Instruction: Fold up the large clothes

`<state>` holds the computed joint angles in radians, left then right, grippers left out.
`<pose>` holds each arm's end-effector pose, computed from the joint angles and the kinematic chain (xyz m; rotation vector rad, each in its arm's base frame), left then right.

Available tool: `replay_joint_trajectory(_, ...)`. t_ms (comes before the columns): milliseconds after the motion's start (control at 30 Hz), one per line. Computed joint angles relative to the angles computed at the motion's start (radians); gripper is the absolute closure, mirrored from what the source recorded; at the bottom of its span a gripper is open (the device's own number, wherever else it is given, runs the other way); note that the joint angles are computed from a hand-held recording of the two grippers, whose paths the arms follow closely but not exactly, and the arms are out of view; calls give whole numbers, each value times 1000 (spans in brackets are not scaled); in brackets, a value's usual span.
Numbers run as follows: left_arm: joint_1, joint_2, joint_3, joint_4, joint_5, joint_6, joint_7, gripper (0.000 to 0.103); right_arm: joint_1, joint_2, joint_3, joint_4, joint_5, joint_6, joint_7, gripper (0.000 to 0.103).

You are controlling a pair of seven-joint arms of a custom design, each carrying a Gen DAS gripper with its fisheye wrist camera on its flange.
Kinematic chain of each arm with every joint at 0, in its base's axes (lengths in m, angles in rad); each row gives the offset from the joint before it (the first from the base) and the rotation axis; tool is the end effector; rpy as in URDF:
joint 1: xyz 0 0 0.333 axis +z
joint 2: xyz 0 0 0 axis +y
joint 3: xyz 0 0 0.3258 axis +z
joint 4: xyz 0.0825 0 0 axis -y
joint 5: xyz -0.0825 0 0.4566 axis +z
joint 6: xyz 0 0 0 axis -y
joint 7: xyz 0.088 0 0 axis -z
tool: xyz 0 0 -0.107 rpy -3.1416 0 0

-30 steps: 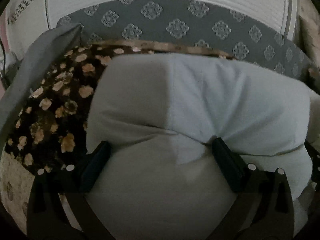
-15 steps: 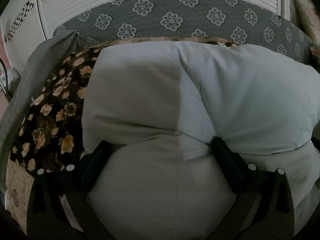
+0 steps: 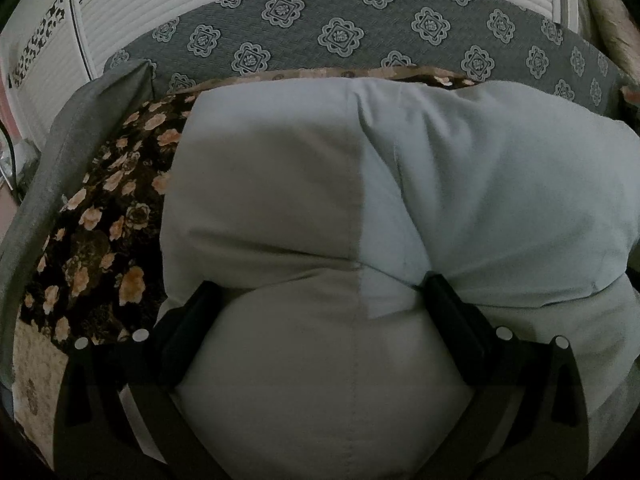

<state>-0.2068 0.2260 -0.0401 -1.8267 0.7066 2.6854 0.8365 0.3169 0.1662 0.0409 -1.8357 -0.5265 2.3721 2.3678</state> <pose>0.7003 -0.1960 0.4528 -1.6836 1.7705 -0.5573 0.6636 0.2408 0.4583 -1.8449 2.0953 -0.7012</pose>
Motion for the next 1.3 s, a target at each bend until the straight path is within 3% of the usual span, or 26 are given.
replay_joint_trajectory(500,4,-24,-4,-32,22,1,-14,3,0,-2,2,8,-1,-18,-20,1)
replay_joint_trajectory(667,30,-92,-9,-118,20,82,-47,3,-2,-17,2,-3,9,-11,-22,2)
replay_joint_trajectory(733,38,-156,5,-179,131,134,-184,3,-4,-42,4,-20,16,-4,-11,2)
replay_joint_trajectory(833,74,-250,-13,-232,328,147,-340,3,-8,-107,11,-49,23,-20,-19,2)
replay_joint_trajectory(967,129,-384,-57,-315,399,119,-312,3,-22,-242,26,-123,-60,-57,7,2)
replay_joint_trajectory(1067,160,-483,-73,-405,356,99,-245,3,-48,-366,38,-205,-67,-85,36,2)
replay_joint_trajectory(1200,182,-572,-105,-476,237,-77,-96,3,-76,-526,33,-337,47,-113,79,2)
replay_joint_trajectory(1300,187,-596,-102,-496,69,-205,6,3,-88,-589,30,-398,143,-232,62,2)
